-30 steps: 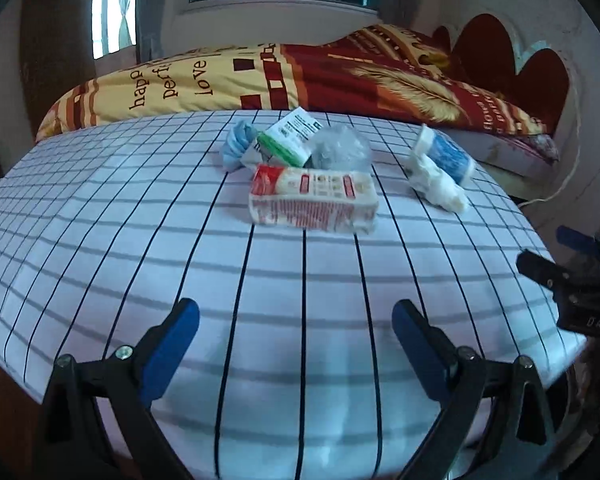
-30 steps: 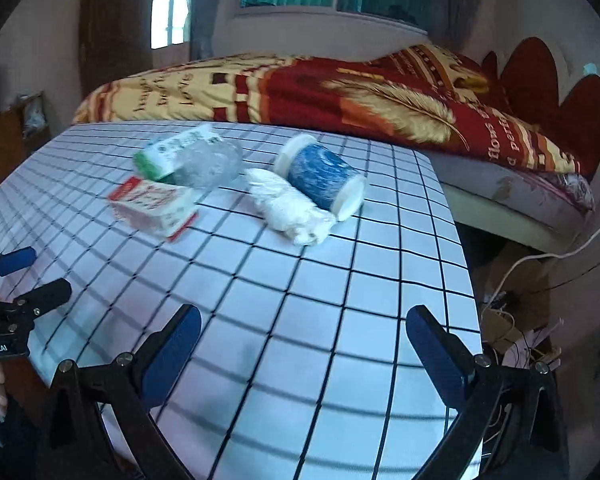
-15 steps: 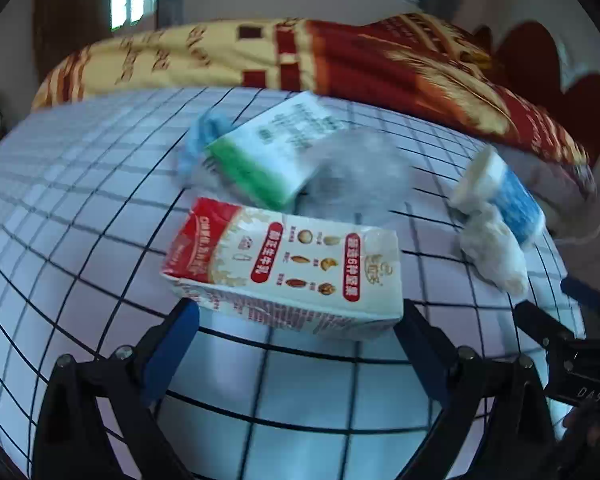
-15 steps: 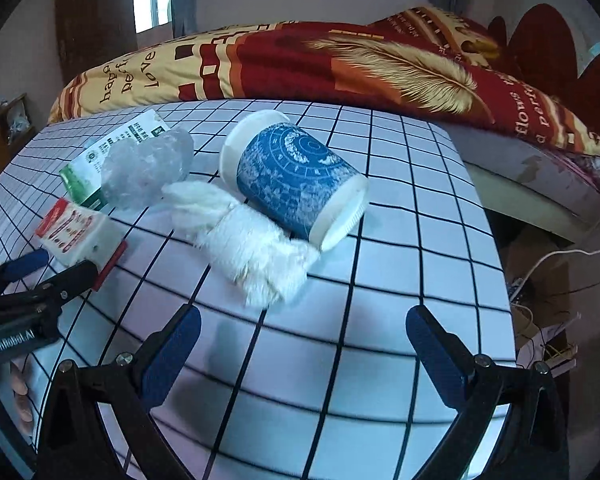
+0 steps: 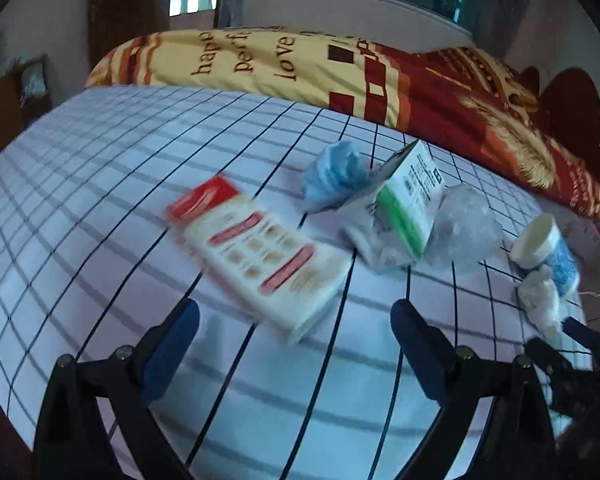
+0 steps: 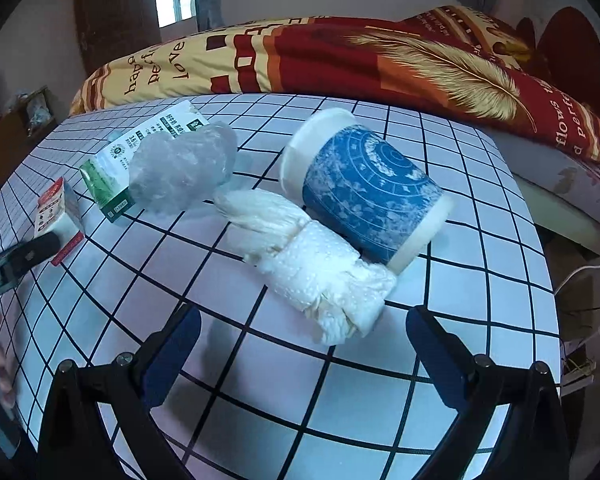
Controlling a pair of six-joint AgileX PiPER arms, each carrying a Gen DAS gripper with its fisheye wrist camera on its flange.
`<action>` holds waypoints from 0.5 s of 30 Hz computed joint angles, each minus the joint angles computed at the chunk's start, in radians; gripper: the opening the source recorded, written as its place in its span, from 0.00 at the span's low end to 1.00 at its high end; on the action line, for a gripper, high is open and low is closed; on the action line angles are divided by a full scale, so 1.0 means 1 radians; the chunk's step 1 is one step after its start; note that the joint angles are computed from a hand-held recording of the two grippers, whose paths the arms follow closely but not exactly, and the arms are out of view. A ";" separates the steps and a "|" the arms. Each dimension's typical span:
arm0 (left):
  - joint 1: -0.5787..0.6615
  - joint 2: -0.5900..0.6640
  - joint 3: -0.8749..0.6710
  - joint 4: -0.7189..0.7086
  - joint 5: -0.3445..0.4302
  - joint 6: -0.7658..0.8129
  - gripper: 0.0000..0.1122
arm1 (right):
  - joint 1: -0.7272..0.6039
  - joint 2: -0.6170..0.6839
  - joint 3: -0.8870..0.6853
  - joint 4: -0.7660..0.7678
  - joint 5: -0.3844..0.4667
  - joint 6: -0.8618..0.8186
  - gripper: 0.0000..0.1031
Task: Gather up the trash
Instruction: 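Grasp the white milk carton with the left tool while the right tool grasps the white tissue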
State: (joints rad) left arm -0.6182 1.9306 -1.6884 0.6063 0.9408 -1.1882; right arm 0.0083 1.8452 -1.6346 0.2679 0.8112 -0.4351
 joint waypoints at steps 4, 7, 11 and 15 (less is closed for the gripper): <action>0.045 0.124 -0.191 -0.048 0.132 0.091 0.86 | -0.004 0.019 -0.023 -0.023 0.013 0.024 1.00; 0.092 0.096 -0.145 -0.090 0.113 0.093 0.84 | -0.007 0.023 -0.031 -0.023 0.019 0.024 1.00; 0.113 -0.046 0.074 -0.069 0.033 0.034 0.84 | 0.003 0.019 -0.025 -0.033 0.014 0.026 1.00; 0.139 -0.184 0.280 -0.027 -0.010 -0.057 0.84 | 0.022 0.013 -0.019 -0.016 0.018 0.027 1.00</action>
State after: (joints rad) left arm -0.4793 1.7465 -1.4084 0.5797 0.9306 -1.2453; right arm 0.0307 1.8585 -1.6534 0.2524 0.8290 -0.4077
